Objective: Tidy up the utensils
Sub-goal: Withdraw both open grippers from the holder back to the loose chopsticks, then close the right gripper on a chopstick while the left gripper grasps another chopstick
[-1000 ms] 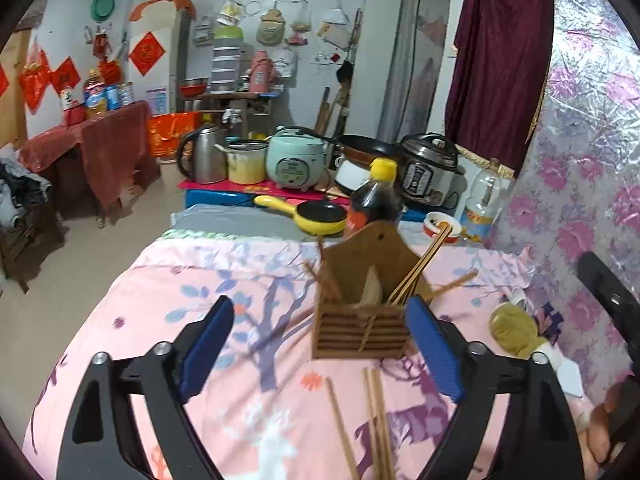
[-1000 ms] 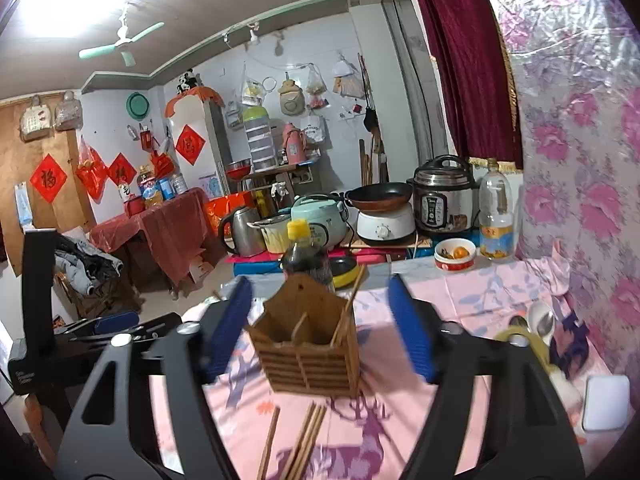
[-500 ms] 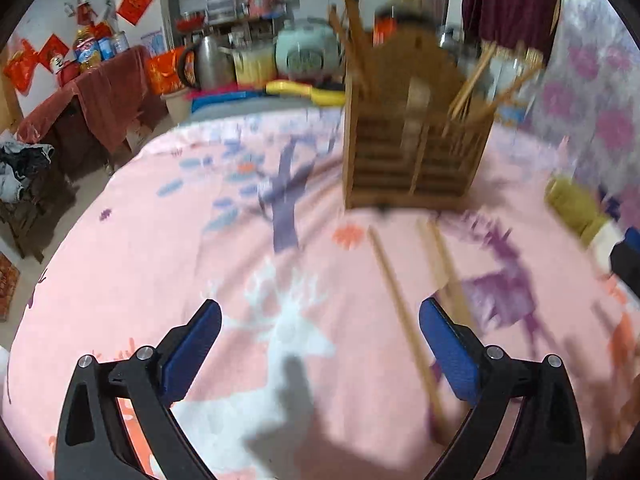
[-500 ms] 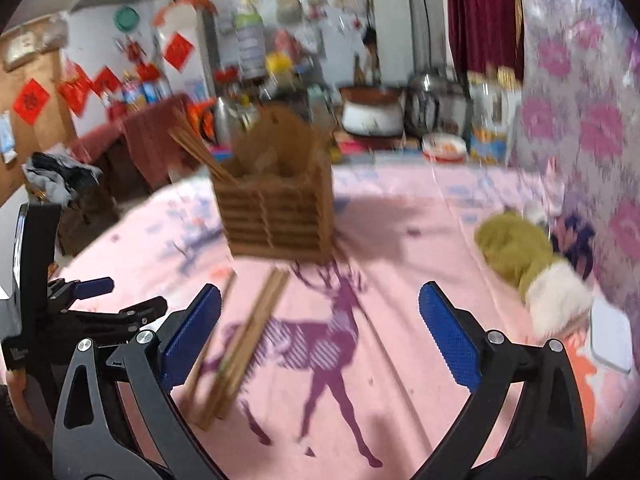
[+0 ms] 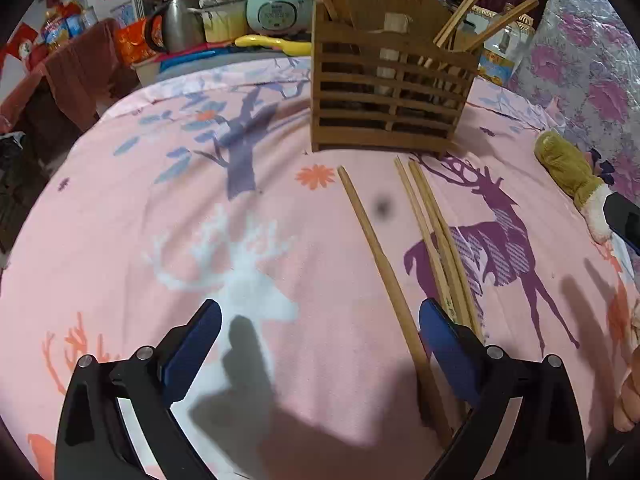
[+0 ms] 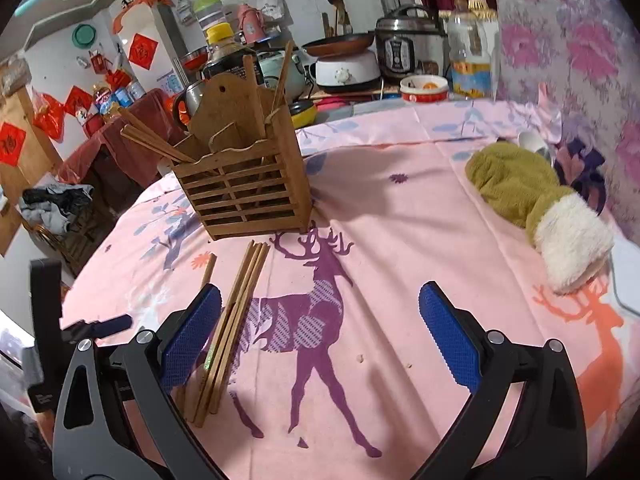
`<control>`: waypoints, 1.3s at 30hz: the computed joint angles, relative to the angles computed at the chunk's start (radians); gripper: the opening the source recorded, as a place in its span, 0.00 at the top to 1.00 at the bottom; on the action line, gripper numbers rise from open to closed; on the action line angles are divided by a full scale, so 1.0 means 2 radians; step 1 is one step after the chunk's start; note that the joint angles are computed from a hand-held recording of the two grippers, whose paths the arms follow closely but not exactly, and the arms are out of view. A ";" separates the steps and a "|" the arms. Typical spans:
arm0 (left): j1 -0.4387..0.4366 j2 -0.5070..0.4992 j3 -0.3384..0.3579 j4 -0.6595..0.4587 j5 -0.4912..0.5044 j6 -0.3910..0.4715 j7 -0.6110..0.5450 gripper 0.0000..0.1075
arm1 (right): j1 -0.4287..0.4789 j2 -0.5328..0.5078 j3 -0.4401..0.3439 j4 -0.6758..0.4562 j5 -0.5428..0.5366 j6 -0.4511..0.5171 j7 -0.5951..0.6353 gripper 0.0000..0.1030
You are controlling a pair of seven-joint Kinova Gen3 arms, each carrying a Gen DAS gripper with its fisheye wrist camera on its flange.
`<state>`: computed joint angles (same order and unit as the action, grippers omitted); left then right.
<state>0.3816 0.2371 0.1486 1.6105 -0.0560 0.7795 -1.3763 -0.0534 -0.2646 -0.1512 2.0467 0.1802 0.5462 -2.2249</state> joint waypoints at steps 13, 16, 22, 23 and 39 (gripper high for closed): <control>0.035 0.022 -0.001 -0.011 -0.048 0.018 0.005 0.08 | -0.019 0.013 0.048 -0.004 -0.093 0.006 0.072 0.07; 0.029 0.027 -0.006 -0.018 -0.044 0.022 0.006 0.08 | -0.017 0.015 0.043 -0.006 -0.091 0.009 0.073 0.07; 0.020 0.045 -0.036 -0.041 -0.064 0.033 0.060 0.08 | -0.018 0.019 0.026 -0.010 -0.069 0.016 0.067 0.07; 0.016 0.046 -0.035 -0.044 -0.064 0.034 0.065 0.08 | -0.021 0.021 0.023 -0.011 -0.065 0.018 0.068 0.07; 0.009 0.048 -0.029 -0.049 -0.074 0.038 0.075 0.08 | -0.094 0.082 0.013 -0.032 -0.083 0.069 0.182 0.12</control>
